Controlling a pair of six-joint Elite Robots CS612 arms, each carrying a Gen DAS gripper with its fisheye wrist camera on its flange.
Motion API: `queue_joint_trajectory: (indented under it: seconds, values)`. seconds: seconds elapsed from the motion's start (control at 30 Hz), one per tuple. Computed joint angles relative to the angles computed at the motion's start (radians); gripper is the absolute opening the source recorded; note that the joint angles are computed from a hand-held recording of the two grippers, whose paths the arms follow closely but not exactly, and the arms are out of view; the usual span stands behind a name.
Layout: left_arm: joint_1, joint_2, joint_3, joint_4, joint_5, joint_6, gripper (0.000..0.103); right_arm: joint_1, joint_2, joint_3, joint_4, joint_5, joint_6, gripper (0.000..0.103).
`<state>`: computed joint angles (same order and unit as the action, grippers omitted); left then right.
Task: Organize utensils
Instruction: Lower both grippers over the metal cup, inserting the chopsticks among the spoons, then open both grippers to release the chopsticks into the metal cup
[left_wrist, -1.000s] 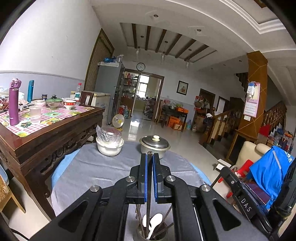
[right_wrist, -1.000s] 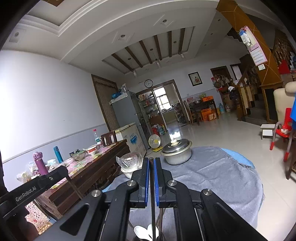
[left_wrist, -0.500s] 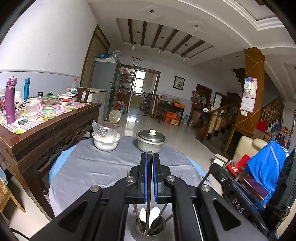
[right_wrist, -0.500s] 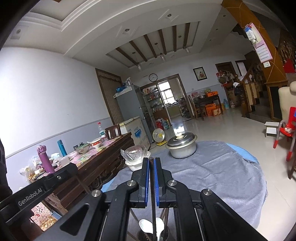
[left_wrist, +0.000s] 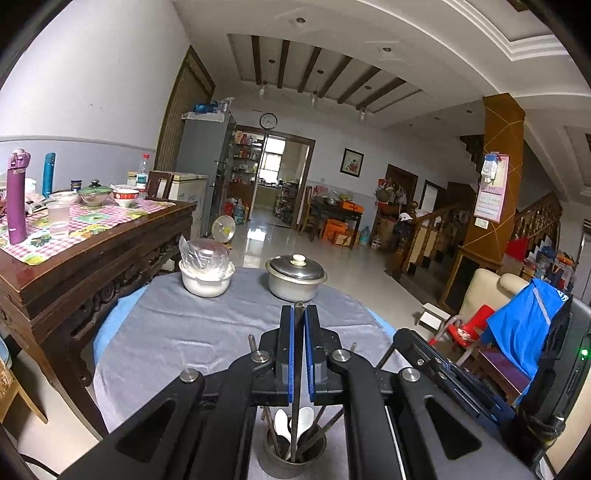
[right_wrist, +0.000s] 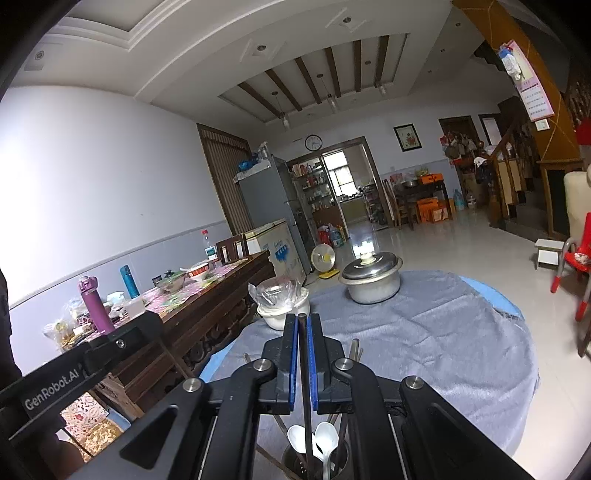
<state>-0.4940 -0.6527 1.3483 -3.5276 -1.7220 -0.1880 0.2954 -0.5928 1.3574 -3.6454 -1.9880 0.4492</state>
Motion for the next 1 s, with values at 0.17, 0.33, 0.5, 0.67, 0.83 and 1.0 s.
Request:
queue_joint_trajectory:
  seconds: [0.17,0.33,0.5,0.67,0.83,1.0]
  values:
    - [0.004,0.0,-0.001,-0.004,-0.026,0.009,0.005,-0.004,-0.003,0.002,0.005,0.018,0.017,0.007]
    - [0.001,-0.003,0.006,-0.026,-0.019,0.03,0.015,-0.008,-0.007,0.01,-0.001,0.027,0.035,0.007]
    - [0.001,-0.004,0.011,-0.056,-0.002,0.017,0.035,-0.018,-0.018,0.034,-0.028,0.004,0.081,0.007]
    - [0.003,-0.002,0.006,-0.053,0.006,0.002,0.038,-0.03,-0.031,0.061,-0.043,-0.012,0.137,0.007]
    - [0.003,0.0,0.002,-0.045,0.02,-0.008,0.048,-0.039,-0.043,0.087,-0.054,-0.027,0.188,0.007]
    - [0.0,0.001,0.003,-0.04,0.062,-0.011,0.066,-0.046,-0.052,0.107,-0.056,-0.039,0.237,0.028]
